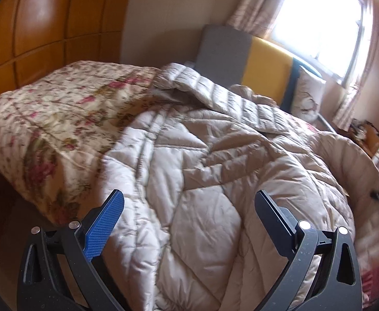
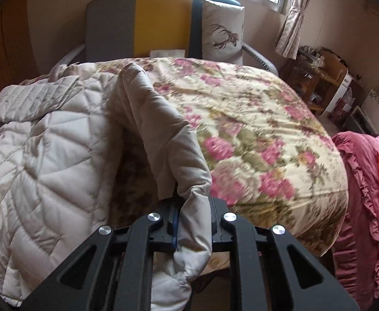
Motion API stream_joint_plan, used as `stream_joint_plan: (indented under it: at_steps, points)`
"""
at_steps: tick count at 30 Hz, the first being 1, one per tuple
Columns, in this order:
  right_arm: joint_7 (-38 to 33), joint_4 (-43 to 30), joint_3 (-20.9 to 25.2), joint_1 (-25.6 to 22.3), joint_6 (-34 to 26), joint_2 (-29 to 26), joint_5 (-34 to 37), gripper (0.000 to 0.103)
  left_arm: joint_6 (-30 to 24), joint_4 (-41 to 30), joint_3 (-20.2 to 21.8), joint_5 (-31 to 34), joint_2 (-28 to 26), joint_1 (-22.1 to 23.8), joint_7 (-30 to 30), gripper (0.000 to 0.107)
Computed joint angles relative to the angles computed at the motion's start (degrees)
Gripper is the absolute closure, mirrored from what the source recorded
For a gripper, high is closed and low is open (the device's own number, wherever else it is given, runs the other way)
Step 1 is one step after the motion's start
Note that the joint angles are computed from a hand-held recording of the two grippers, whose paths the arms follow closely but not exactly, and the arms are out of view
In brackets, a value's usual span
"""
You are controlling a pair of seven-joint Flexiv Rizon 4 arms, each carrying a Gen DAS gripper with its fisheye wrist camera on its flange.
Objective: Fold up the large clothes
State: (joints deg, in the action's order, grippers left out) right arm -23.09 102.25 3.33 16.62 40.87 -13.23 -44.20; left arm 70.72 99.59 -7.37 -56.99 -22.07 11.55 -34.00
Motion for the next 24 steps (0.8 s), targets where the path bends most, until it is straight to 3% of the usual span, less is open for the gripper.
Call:
stream_joint_plan:
  at_steps: [3,6,8,10,14,15,19,22,24]
  points:
    - [-3.9,-3.2,-2.3,-1.8,-0.9,-2.7,-0.7,0.089,-2.9,0.1,-1.4,-3.7,0.2,1.1,3.7,0.007]
    - [-9.5,-7.6,-4.5,-3.2,-3.3,-6.5,-2.1,0.089,-2.0,0.1,-0.9,-5.0,0.1,0.2,5.6,0.007]
    - [-12.8,-10.0,-6.0,-4.2,-3.3,-8.9,-3.0,0.076,-0.7,-0.2,-0.6,-5.3,-0.1,-0.3,6.7,0.007]
    - [-16.6,-12.7,-7.8,-4.8,-4.8,-11.5,-4.7,0.032,0.9,-0.4,-0.7,-5.7,-0.3,-0.5,8.0,0.007]
    - [-24.0,-20.0,-7.6,-9.1,-7.2,-14.4,6.2,0.015,5.2,-0.7,-0.1,-5.3,-0.8,-0.8,8.6,0.007]
    - [-23.7,-21.4,-8.1,-9.7,-8.0,-14.6,7.6,0.009,5.5,-0.6,-0.2,-5.2,-0.8,-0.5,8.1,0.007]
    - [-20.5,-22.4,-10.6,-11.0,-8.4,-13.5,7.1,0.003,5.9,-1.2,1.5,-0.8,-1.8,0.1,1.9,0.007]
    - [-12.1,-21.1,-13.4,-10.3,-11.2,-11.9,1.4,0.003,5.9,-2.3,2.1,3.2,-2.9,1.0,-2.6,0.007]
    - [-1.9,-16.7,-14.3,-9.9,-10.2,-8.8,-4.1,0.003,5.8,-3.4,1.7,5.2,-3.7,1.9,-4.6,0.007]
